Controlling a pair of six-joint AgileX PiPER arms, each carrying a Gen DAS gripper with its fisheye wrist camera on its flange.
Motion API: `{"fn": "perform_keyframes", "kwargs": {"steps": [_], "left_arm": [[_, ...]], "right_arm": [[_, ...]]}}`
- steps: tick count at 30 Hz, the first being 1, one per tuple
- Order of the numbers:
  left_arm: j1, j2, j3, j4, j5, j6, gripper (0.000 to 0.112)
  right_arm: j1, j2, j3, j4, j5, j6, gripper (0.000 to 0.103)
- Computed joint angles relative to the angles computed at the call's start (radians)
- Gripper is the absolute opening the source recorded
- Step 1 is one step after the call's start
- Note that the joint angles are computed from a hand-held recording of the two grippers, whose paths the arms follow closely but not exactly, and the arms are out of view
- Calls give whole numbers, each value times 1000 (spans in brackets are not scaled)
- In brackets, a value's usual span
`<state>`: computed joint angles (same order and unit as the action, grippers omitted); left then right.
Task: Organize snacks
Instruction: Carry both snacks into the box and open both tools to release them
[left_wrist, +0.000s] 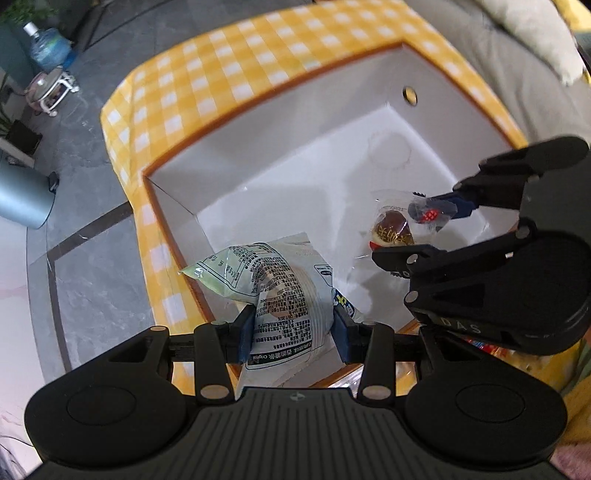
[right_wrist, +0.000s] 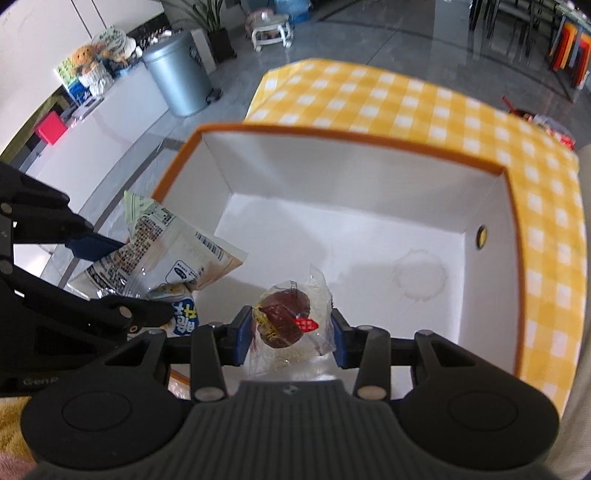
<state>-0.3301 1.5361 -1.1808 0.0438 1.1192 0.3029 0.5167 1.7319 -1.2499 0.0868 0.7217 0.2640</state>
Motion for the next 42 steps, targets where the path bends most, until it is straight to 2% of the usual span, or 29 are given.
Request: {"fn": "perform_keyframes", "kwargs": {"steps": [5,11,22,25,28,30,32,37,42], "left_arm": [[-13,70,-23,30,19,-21,48],[-38,114,-24,73,18,-57,49],[-50,108,14,83,-16,-73,55],[-40,93,26,79,-28,-62,59],[-45,67,37,98,-34,-63,81],[-32,42,40,72,-37,-33,86],[-21,21,40,55,-34,-24,86],[17,-35,49,0,-32,-15,86],[63,-156,114,-59,-91,-32,86]], "right_arm": [[-11,84,-50,71,48,-67,41],[-18,155,-84,98,77,-67,41],[9,210,-122,45,81,9,45],[10,210,-136,19,97,29,52],[20,186,-122,-33,106,77,63],[24,185,-132,-62,118,105,73],[22,166,-120,-70,119,118,78],[42,126,-118,-128,135,171,83],[81,43,-82,-221,137,276,86]]}}
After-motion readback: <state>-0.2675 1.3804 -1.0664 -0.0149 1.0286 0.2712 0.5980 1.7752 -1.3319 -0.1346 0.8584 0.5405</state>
